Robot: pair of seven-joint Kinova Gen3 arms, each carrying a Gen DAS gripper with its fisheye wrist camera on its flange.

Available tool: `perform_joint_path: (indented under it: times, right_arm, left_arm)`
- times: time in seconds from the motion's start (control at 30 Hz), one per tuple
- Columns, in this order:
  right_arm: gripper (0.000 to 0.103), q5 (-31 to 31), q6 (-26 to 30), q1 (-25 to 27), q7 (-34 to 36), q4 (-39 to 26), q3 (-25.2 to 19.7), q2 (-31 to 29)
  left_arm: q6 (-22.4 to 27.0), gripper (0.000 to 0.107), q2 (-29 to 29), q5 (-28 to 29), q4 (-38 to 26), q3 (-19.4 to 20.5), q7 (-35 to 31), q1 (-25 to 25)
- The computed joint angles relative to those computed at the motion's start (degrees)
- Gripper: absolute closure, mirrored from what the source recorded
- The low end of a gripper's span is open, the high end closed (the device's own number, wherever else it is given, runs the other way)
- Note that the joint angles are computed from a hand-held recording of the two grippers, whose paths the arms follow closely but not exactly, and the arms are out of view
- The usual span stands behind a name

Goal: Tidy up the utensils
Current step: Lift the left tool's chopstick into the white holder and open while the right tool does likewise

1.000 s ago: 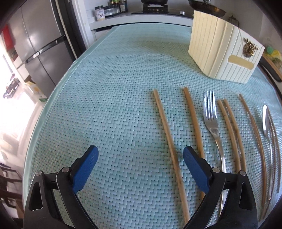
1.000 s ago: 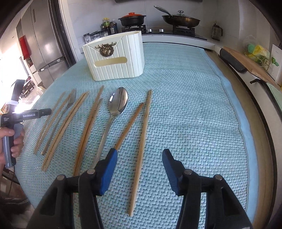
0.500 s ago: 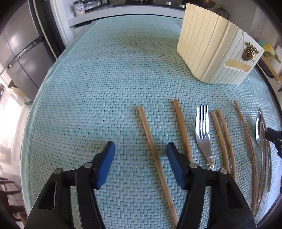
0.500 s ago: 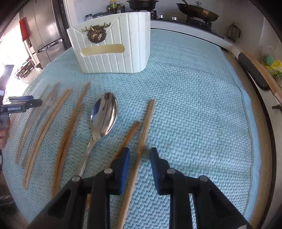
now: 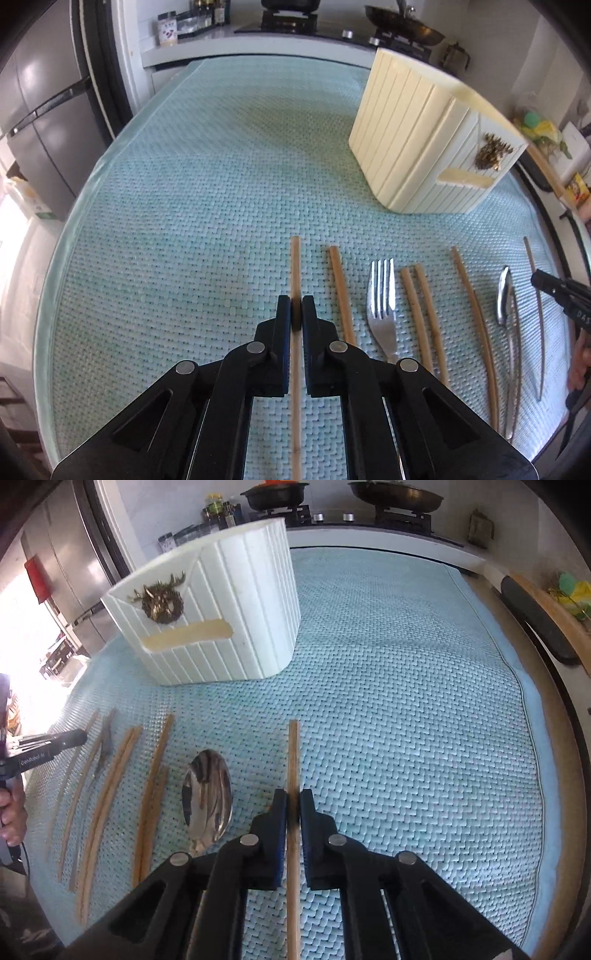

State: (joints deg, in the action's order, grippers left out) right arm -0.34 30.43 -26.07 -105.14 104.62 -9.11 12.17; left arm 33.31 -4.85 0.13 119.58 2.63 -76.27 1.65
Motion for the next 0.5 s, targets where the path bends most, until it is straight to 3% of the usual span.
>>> perform_joint_path:
  times: [0.17, 0.33, 0.5]
  right_arm:
    - [0.096, -0.71, -2.84, 0.25, -0.67, 3.73, -0.82, -8.35]
    - [0.096, 4.47, -4.29, -0.38, -7.4, 5.95, -4.19, -17.37]
    - [0.096, 9.99, -4.98, 1.89, -13.01, 7.12, -9.69, -24.04]
  left_arm:
    - [1.1, 0.104, -9.97, 2.24, 0.71, -1.05, -2.39, 0.89]
    - [3.6, 0.104, -19.38, 4.91, -0.24, -1.63, -4.94, 2.4]
    - [4.89, 0.104, -23.18, 7.3, -2.68, -3.31, -8.2, 4.63]
